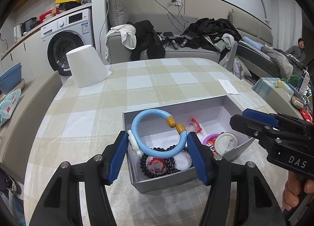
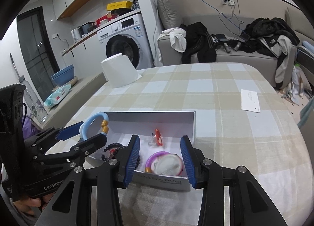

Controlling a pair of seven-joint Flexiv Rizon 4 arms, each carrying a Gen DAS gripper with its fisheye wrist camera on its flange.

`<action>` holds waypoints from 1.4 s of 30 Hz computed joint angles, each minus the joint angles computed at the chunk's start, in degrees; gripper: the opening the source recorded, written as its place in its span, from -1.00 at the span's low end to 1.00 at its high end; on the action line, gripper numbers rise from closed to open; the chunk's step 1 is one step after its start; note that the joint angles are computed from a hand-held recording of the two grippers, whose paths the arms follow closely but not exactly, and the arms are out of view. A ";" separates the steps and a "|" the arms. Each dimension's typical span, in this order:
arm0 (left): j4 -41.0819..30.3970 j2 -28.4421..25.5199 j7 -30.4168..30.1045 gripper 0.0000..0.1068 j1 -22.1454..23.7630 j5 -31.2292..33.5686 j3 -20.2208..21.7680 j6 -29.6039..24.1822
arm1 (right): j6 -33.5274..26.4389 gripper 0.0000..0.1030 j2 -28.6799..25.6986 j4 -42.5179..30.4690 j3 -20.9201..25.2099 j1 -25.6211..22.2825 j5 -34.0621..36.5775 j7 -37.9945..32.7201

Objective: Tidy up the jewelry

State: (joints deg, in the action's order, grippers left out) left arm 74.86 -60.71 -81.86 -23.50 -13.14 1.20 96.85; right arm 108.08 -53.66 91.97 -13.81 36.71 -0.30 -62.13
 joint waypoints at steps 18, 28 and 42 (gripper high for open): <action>3.32 1.02 3.97 0.20 5.95 2.47 -9.69 4.92 | 3.67 0.43 0.68 3.66 -4.87 4.18 5.45 -3.84; 3.62 1.53 -0.97 0.91 0.24 -2.81 -2.06 4.64 | 5.88 0.93 1.70 5.67 -1.69 1.51 5.44 -7.20; 8.95 3.34 -2.05 0.91 1.89 -2.26 -3.67 9.88 | 10.39 1.00 3.20 7.90 2.69 -0.90 9.04 -12.56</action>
